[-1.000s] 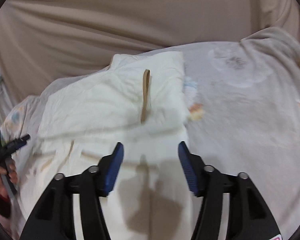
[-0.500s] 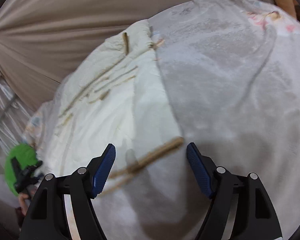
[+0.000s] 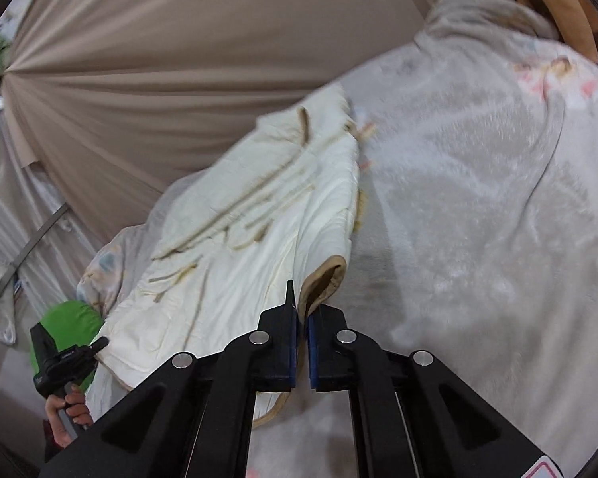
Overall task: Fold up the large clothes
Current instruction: 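Grasp the jacket hem with both grippers and lift it toward the collar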
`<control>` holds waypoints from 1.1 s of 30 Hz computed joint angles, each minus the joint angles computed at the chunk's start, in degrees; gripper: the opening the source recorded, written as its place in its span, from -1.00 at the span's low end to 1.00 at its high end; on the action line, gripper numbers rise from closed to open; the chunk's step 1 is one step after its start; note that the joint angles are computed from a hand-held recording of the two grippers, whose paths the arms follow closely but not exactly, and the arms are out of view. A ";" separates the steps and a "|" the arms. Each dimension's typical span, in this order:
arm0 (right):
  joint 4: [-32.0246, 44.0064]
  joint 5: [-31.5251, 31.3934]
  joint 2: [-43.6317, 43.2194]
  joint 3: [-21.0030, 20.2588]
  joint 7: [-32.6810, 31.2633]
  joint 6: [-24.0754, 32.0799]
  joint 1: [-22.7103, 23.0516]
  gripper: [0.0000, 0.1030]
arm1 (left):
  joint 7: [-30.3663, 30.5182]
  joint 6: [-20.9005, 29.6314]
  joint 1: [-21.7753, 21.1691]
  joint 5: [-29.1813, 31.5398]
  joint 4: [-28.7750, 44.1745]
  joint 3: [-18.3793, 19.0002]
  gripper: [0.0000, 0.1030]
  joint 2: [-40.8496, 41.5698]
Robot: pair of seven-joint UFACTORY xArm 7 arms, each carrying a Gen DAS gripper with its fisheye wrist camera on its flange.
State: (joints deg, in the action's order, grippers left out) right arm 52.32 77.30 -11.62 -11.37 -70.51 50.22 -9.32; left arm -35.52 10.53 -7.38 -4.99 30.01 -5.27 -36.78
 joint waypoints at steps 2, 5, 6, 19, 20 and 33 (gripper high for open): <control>-4.22 -1.38 -4.97 -1.13 -2.34 1.26 -0.83 -0.91 | -0.70 2.30 -0.76 -0.23 -3.00 -0.72 -0.90 -5.83; -10.88 -5.56 -13.66 -4.51 -4.97 3.89 -2.23 -0.91 | -1.80 7.11 -3.41 -1.41 -8.14 -0.76 -0.90 -17.57; -12.91 -7.09 -16.85 -6.22 -6.00 5.28 -2.74 -0.91 | -2.24 8.73 -4.08 -1.72 -9.47 -0.86 -0.90 -21.57; 3.28 4.99 -8.86 -17.35 -2.27 12.19 8.61 -0.91 | -0.86 -0.17 8.06 8.18 6.47 -7.89 -0.88 -11.38; 6.61 6.65 -4.36 -16.65 -0.60 12.00 9.04 -0.91 | -0.94 -0.34 10.92 9.34 9.99 -9.19 -0.88 -5.80; 38.76 -0.48 32.33 -2.70 17.70 -4.74 8.29 -0.91 | -21.98 14.78 29.23 38.96 38.82 -24.10 -0.87 37.02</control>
State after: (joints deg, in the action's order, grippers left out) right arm 91.08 76.82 20.71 -14.07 -52.81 45.47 -1.03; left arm -57.50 25.32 21.85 33.97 68.83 -29.38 0.24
